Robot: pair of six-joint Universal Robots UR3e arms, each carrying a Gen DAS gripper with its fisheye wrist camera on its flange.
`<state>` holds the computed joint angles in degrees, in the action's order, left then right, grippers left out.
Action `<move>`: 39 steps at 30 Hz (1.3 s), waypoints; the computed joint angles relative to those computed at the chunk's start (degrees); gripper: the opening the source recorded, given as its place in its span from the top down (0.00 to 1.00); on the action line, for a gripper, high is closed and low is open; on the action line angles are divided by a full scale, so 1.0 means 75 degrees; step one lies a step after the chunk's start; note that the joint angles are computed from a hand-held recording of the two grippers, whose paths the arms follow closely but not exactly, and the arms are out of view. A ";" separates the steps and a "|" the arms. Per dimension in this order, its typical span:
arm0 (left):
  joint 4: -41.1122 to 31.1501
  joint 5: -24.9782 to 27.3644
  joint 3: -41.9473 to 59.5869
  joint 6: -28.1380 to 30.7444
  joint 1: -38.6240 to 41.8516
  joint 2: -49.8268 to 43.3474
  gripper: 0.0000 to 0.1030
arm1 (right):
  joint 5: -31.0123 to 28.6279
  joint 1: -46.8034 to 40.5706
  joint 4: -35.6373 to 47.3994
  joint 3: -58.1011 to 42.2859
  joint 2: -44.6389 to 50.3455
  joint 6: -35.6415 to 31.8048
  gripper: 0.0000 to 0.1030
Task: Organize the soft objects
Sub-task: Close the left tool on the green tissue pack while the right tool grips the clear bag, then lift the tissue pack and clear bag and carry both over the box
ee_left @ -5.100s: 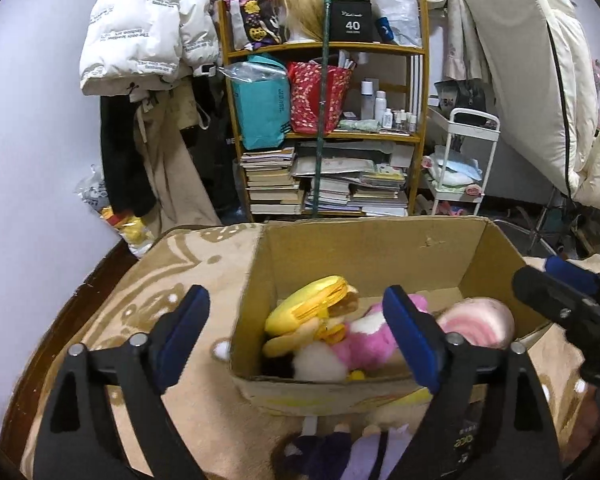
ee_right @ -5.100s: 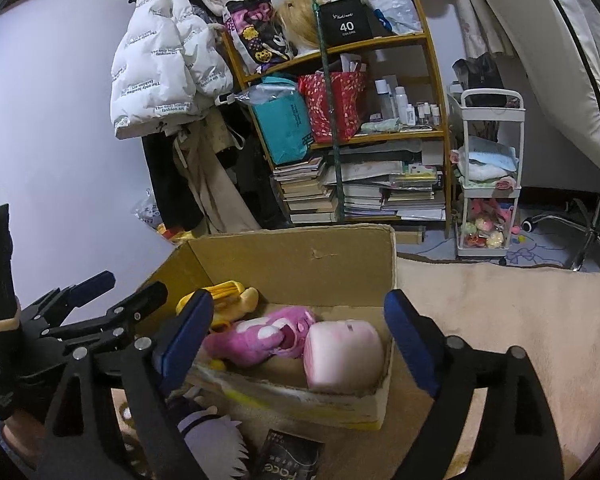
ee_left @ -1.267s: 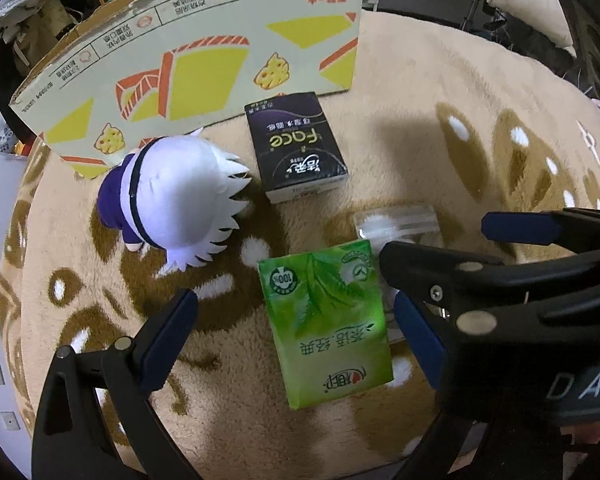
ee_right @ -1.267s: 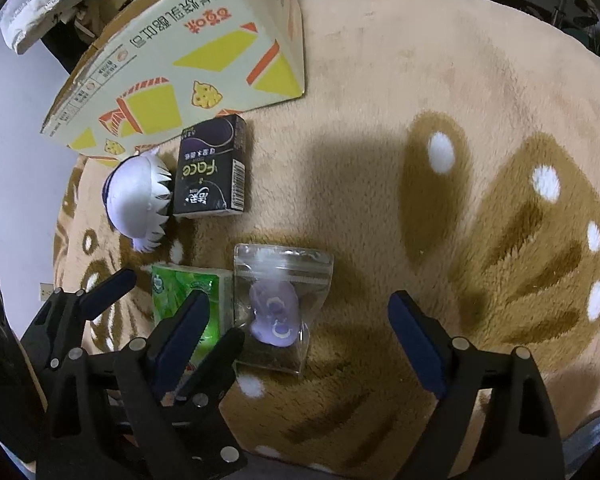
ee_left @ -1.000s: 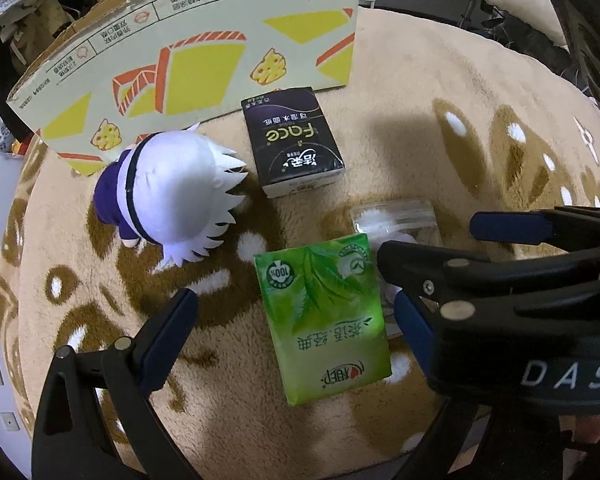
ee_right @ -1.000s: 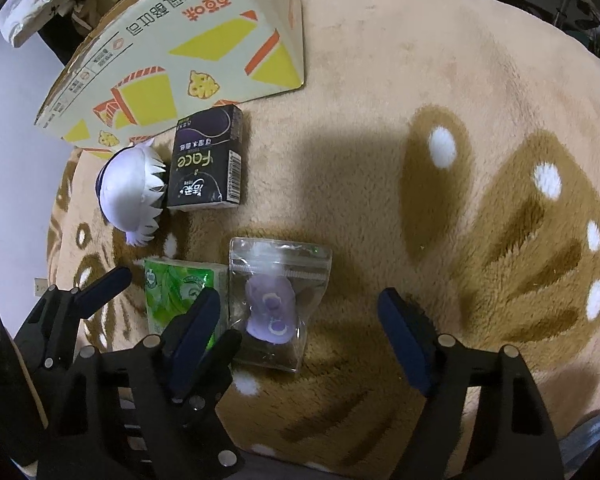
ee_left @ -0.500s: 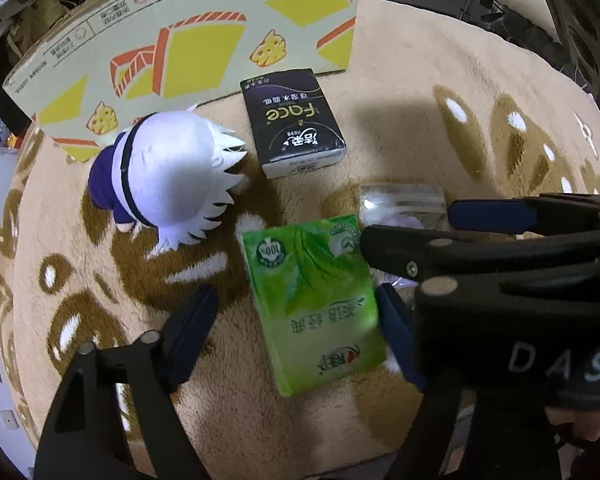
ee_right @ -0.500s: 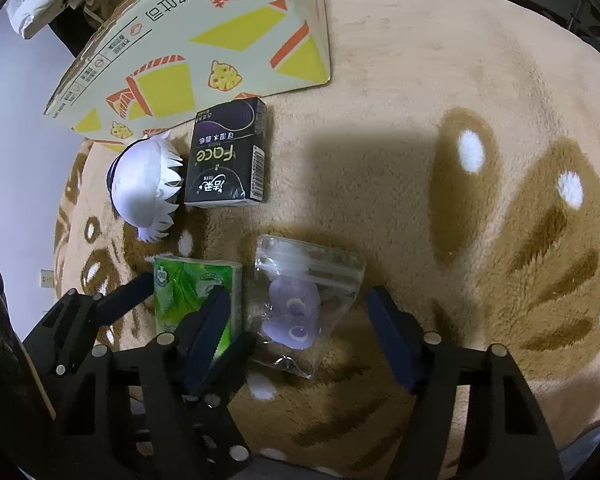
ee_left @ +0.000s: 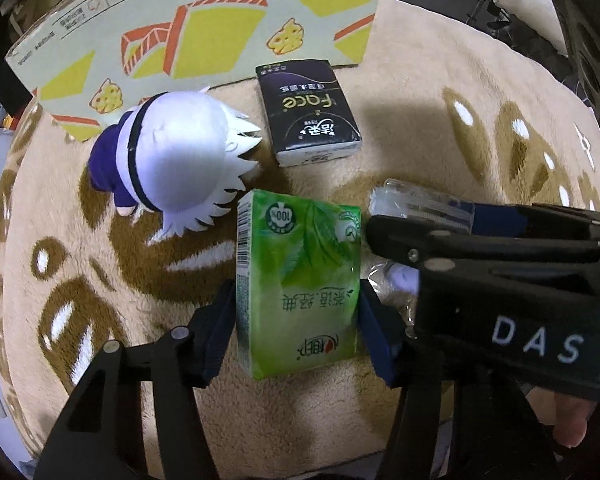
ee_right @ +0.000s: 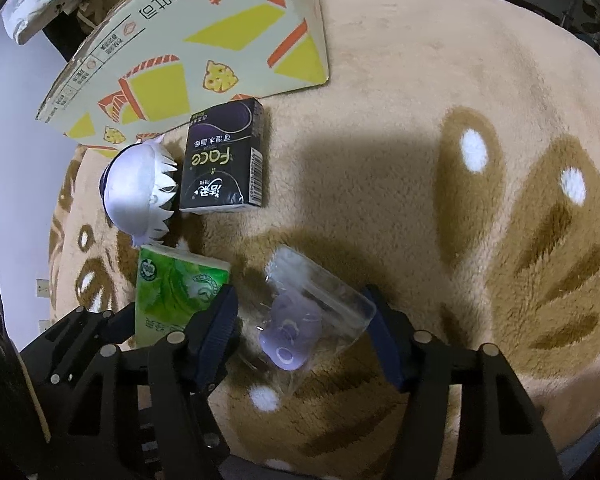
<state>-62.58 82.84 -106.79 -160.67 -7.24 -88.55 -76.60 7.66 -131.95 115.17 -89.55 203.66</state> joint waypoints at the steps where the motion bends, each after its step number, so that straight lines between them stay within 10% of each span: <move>1: -0.0019 0.0016 -0.0015 0.0029 0.0021 0.0034 0.44 | 0.0010 0.0004 0.0013 0.0005 -0.0011 0.0022 0.42; 13: 0.0076 0.0081 -0.0388 0.0098 0.0055 0.0419 0.50 | 0.0945 -0.0325 -0.0522 0.0696 -0.0492 -0.0226 0.84; 39: 0.3065 -0.0003 -0.1420 -0.0744 0.1080 0.2793 0.51 | -0.1500 0.0759 -0.4047 0.0449 -0.0949 -0.0703 0.87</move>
